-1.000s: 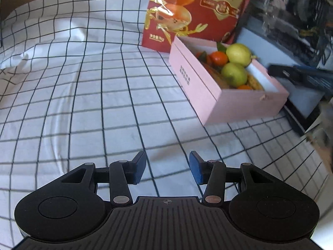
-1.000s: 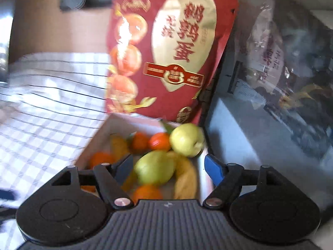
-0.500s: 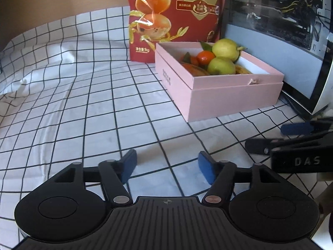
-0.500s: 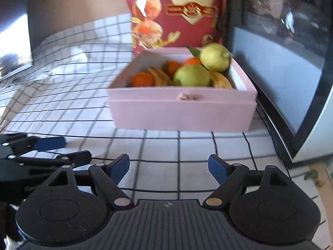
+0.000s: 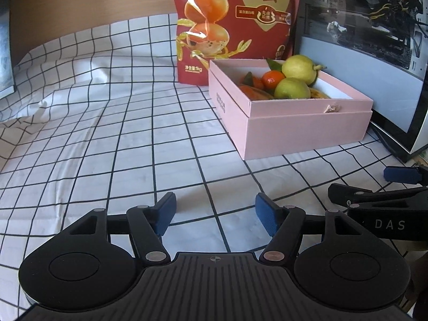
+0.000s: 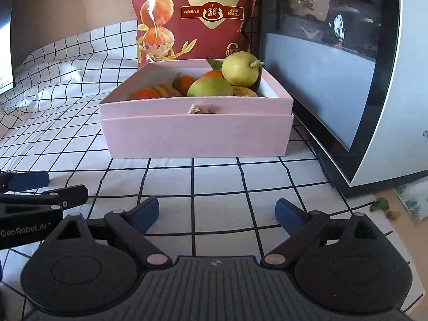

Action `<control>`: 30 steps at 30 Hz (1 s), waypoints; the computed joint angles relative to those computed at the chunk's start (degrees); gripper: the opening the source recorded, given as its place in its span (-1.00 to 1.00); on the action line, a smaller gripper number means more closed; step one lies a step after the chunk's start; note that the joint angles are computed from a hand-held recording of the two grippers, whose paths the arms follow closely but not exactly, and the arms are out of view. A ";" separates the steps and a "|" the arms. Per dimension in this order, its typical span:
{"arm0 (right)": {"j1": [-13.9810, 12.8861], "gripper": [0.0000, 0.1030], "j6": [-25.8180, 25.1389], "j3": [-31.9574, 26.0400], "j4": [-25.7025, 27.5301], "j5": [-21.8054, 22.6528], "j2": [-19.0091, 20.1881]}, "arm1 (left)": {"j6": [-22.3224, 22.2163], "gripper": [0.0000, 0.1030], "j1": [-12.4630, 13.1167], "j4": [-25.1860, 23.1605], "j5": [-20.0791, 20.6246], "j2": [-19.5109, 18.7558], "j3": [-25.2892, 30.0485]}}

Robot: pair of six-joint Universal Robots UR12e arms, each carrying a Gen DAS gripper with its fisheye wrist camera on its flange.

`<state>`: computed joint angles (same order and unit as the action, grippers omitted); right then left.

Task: Organize fruits

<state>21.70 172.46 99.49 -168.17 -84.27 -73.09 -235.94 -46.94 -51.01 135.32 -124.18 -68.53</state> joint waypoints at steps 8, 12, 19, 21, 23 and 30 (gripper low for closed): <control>-0.10 0.87 -0.32 0.05 -0.16 0.50 0.04 | 1.00 0.39 0.03 1.30 -0.12 0.15 -0.53; -0.09 0.87 -0.30 0.11 -0.23 0.49 0.02 | 1.03 0.39 0.01 1.37 -0.12 0.15 -0.53; -0.09 0.88 -0.26 0.17 -0.27 0.46 -0.01 | 0.86 0.38 -0.03 1.18 -0.04 0.04 -0.35; -0.08 0.88 -0.23 0.18 -0.27 0.43 -0.02 | 1.02 0.38 -0.03 1.31 -0.08 0.03 -0.35; -0.08 0.88 -0.23 0.18 -0.27 0.43 -0.02 | 0.91 0.38 -0.05 1.17 -0.02 0.00 -0.28; -0.08 0.88 -0.24 0.18 -0.24 0.44 -0.04 | 0.83 0.38 -0.06 1.10 0.01 -0.03 -0.23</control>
<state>21.62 172.21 99.67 -168.42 -83.83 -73.12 -235.11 -47.00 -49.91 135.33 -124.21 -68.76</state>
